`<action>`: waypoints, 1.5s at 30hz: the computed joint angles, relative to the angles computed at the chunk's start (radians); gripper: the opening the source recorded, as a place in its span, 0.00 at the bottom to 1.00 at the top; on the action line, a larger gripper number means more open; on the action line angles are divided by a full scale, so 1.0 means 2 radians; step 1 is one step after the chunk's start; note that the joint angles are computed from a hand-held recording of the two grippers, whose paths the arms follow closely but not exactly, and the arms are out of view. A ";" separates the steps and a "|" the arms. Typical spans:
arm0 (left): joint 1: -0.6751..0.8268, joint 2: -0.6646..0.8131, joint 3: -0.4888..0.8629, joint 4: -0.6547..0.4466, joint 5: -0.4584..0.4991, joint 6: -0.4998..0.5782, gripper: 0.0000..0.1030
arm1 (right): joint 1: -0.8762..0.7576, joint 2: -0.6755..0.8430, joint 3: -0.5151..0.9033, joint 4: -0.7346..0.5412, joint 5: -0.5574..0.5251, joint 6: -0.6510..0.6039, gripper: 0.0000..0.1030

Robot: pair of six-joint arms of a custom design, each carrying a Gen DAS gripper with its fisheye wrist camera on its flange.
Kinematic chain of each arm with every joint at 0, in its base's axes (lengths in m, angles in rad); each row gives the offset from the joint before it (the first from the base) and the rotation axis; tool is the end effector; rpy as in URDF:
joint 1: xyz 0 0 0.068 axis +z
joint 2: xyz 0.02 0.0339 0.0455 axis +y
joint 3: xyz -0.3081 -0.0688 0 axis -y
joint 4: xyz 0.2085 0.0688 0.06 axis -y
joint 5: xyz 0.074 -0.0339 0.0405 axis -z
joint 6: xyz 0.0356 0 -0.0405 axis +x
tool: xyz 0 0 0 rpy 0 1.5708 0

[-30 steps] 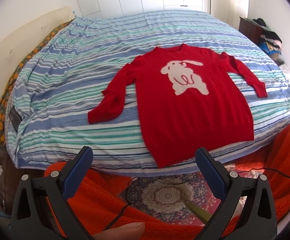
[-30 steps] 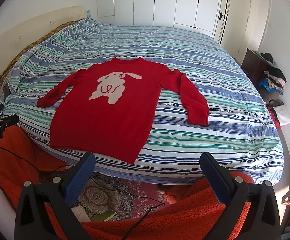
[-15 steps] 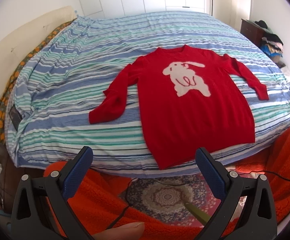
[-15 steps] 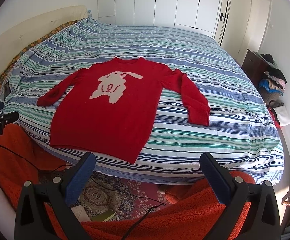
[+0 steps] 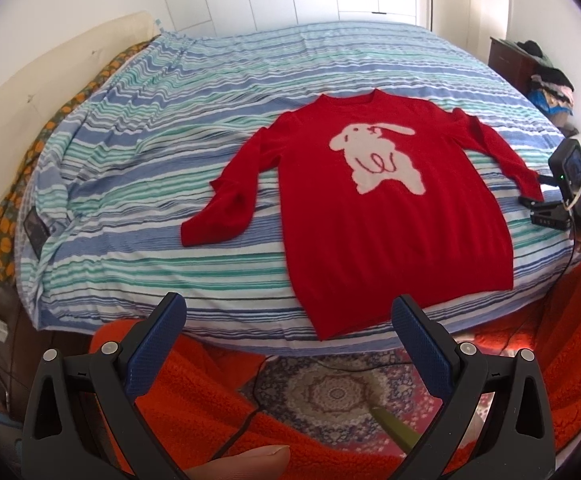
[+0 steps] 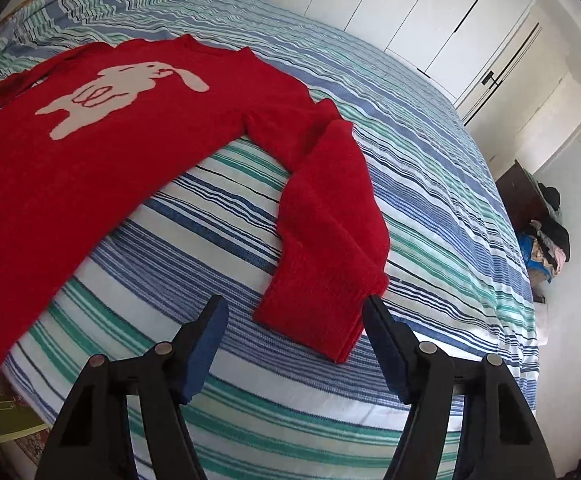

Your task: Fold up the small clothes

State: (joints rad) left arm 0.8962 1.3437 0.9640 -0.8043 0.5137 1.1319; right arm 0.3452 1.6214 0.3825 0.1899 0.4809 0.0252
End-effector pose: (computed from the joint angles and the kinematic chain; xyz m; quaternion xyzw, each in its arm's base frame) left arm 0.1424 0.1501 0.2949 0.1601 0.9368 0.0261 0.3099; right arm 0.2059 0.0565 0.1521 -0.0889 0.9362 -0.1800 0.2886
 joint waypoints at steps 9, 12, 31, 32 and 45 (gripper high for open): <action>-0.038 -0.008 -0.011 0.026 -0.041 -0.035 0.99 | -0.274 -0.052 0.082 -0.053 -0.227 -0.057 0.08; -0.055 -0.018 -0.019 0.033 -0.049 -0.044 0.99 | -0.410 -0.052 0.156 -0.111 -0.311 -0.055 0.08; -0.115 -0.056 -0.039 0.034 -0.087 -0.064 0.99 | -0.653 0.127 0.187 -0.137 -0.576 0.049 0.53; -0.119 -0.057 -0.041 0.034 -0.088 -0.065 0.99 | -0.659 0.129 0.180 -0.134 -0.583 0.044 0.52; -0.126 -0.060 -0.047 0.033 -0.095 -0.068 0.99 | -0.673 0.142 0.229 -0.232 -0.557 0.028 0.08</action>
State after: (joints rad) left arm 0.6443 1.2234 0.8697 -0.7377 0.3227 0.9966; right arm -1.0005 1.9056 0.8409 -0.2750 -0.6334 0.0804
